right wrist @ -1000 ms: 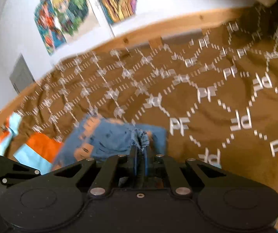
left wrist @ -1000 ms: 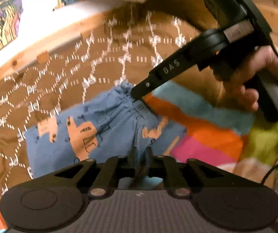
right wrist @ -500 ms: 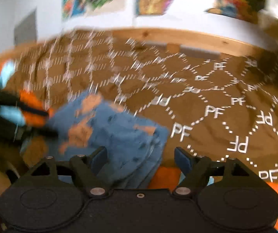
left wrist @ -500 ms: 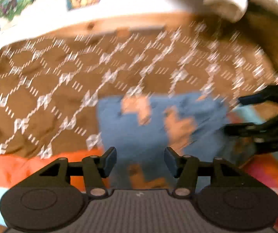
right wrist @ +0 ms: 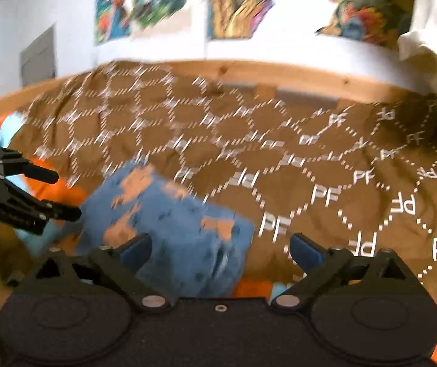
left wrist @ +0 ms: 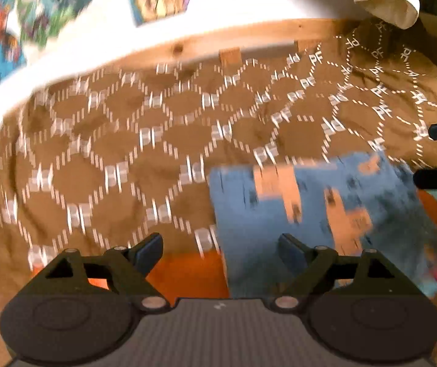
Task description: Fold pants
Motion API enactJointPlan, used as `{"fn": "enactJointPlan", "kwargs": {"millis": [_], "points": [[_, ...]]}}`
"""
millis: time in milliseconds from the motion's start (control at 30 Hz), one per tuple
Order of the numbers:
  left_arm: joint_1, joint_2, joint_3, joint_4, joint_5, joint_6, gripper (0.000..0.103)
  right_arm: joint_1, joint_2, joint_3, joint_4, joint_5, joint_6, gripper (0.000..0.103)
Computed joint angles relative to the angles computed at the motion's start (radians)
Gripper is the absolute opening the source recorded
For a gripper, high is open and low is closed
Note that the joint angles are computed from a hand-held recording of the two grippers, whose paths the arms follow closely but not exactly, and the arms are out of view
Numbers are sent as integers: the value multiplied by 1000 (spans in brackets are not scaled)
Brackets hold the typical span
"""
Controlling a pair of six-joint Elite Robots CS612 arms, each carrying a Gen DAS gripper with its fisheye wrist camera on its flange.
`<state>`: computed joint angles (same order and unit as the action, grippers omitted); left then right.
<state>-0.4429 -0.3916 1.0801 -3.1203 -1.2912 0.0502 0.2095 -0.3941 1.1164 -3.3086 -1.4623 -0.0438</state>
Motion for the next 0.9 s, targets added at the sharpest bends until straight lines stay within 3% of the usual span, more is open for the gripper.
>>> {"fn": "enactJointPlan", "kwargs": {"millis": [167,300,467,567,733,900], "points": [[-19,118,-229,125,122,131,87,19,77,-120,32,-144,-17,95],[-12,161,-313,165,139,111,87,18,109,-154,37,-210,-27,96],[-2,145,-302,175,117,48,88,-3,96,-128,13,-144,46,97],[-3,125,-274,164,116,35,88,3,88,-116,-17,-153,12,98],[2,89,-228,175,72,-45,101,10,62,-70,-53,-118,-19,102],[-4,54,-153,123,67,-24,103,22,38,-25,-49,-121,-85,102]]}}
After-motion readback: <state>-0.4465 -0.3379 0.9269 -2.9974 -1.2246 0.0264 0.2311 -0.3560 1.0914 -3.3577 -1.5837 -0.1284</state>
